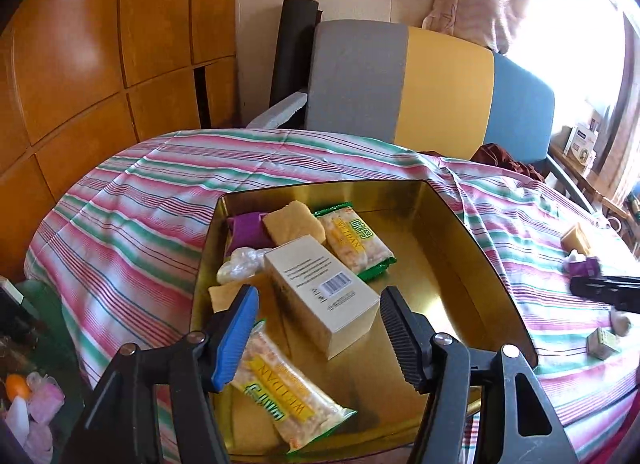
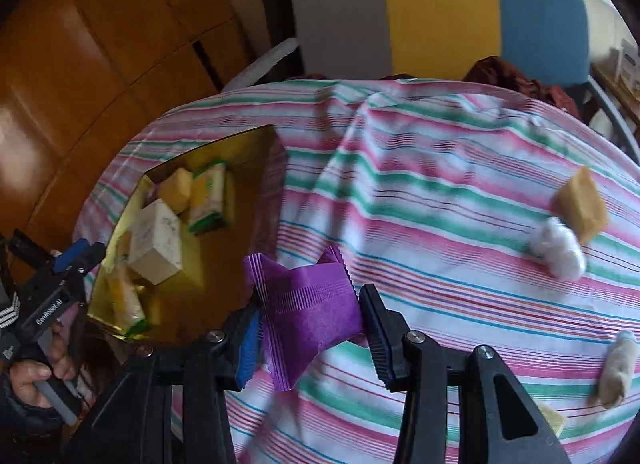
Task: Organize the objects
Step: 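Carry the purple packet into the gold tray and open the right tool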
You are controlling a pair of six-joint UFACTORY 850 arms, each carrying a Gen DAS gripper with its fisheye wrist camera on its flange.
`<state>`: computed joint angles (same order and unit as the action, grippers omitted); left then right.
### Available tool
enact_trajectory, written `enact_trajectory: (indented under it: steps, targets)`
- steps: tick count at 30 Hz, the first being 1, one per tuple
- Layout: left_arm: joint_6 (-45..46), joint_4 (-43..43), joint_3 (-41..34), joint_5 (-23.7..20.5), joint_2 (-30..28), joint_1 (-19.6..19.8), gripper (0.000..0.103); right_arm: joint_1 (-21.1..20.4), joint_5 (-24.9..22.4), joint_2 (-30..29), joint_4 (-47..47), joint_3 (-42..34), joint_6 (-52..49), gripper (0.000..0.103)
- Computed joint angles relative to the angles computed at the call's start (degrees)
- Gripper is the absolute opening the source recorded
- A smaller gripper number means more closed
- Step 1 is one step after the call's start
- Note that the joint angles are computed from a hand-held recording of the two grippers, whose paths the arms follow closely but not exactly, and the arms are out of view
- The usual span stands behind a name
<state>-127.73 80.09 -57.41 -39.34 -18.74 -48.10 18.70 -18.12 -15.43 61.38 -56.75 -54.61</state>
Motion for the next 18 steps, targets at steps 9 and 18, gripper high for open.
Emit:
enact_trajectory:
  steps: [9,18]
  targets:
    - [-3.4,0.8,3.5,1.4,2.2,0.6,0.068,7.0,-6.1,-12.6,-13.5,-15.9,18.5,0.046]
    - [-7.1,1.5,7.0,3.2,4.1,1.5,0.068,8.0,-6.6,-21.4,-14.0,-28.2,27.9,0.06]
